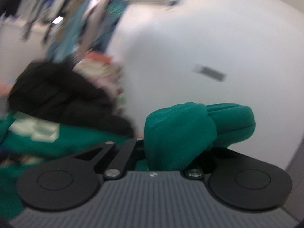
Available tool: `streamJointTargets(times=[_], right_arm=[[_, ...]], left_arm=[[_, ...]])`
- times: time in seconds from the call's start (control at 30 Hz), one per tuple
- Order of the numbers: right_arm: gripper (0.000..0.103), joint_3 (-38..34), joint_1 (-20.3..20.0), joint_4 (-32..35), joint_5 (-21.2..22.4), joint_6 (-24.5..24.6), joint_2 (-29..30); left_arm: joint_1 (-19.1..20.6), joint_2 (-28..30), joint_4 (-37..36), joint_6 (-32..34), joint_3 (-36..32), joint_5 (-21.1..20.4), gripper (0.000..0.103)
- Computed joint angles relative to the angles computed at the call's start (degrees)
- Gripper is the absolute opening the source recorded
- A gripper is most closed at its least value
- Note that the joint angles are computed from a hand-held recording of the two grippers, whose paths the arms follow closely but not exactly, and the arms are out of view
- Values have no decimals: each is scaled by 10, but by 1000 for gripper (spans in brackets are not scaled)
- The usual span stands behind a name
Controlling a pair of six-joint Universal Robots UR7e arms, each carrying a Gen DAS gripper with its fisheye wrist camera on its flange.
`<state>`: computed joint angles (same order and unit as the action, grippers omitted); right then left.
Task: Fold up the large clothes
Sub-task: 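Carry the sleeve across the hoodie body with the right gripper and release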
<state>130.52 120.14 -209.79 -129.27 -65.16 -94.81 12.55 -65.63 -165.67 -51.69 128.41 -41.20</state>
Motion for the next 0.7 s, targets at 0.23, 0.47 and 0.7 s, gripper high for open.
streamJointTargets(times=[0.23,0.47,0.7], right_arm=[[8,90,19,13,-75,53,87],[63,98,13,201,-89,146,39],[85,91,47,382,-46,264,-43]], left_arm=[[22,-1,-85,31,15,-11,64],[25,13,-144,61,19,-44,64],[9,27,-156,61,13,-36,67]])
